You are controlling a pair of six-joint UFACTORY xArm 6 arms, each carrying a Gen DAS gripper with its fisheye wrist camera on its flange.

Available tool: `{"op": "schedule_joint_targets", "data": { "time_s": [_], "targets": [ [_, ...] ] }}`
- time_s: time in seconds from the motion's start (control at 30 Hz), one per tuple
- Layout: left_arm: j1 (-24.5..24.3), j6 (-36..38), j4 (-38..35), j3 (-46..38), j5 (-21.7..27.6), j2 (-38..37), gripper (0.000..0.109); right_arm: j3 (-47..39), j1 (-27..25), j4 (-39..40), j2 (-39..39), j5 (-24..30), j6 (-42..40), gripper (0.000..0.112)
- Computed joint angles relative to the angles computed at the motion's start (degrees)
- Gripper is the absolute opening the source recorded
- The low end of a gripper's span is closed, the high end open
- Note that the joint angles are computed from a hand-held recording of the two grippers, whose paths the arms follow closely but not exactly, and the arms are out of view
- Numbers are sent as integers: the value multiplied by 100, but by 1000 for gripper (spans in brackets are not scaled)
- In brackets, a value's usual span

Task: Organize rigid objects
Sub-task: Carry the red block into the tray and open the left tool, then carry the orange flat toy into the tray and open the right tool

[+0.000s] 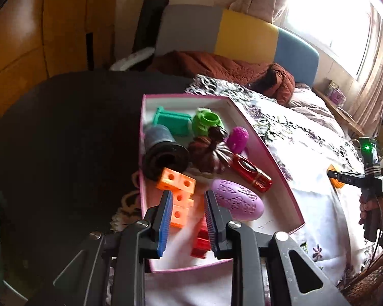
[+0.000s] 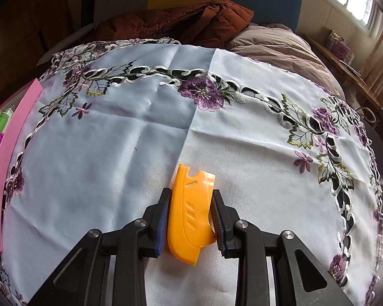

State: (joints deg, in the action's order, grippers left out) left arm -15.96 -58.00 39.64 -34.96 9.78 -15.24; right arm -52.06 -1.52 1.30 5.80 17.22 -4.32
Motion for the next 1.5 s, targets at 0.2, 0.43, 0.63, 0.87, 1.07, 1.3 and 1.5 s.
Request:
{"op": "schedule_joint_targets", "data": {
  "time_s": [0.2, 0.43, 0.63, 0.87, 1.07, 1.3, 1.5],
  "targets": [
    [54, -39, -104, 99, 95, -203, 24, 16, 2, -350, -17, -18, 278, 30],
    [139, -332, 143, 216, 136, -377, 24, -147, -21, -935, -116, 354, 1147, 30],
    [132, -337, 119, 237, 70, -348, 24, 183, 269, -363, -731, 136, 841, 30],
    [159, -345, 99, 311, 4, -427, 24, 280, 1524, 1577, -1244, 71, -1143, 30],
    [225, -373, 97, 416, -48, -539, 24, 28, 2568, 1879, -1015, 197, -1820, 30],
    [251, -206, -122, 524, -67, -603, 24, -348, 3011, 256, -353, 761, -877, 30],
    [258, -294, -39, 511, -36, -590, 25, -275, 3128, 1230, -227, 745, -1296, 30]
  ]
}}
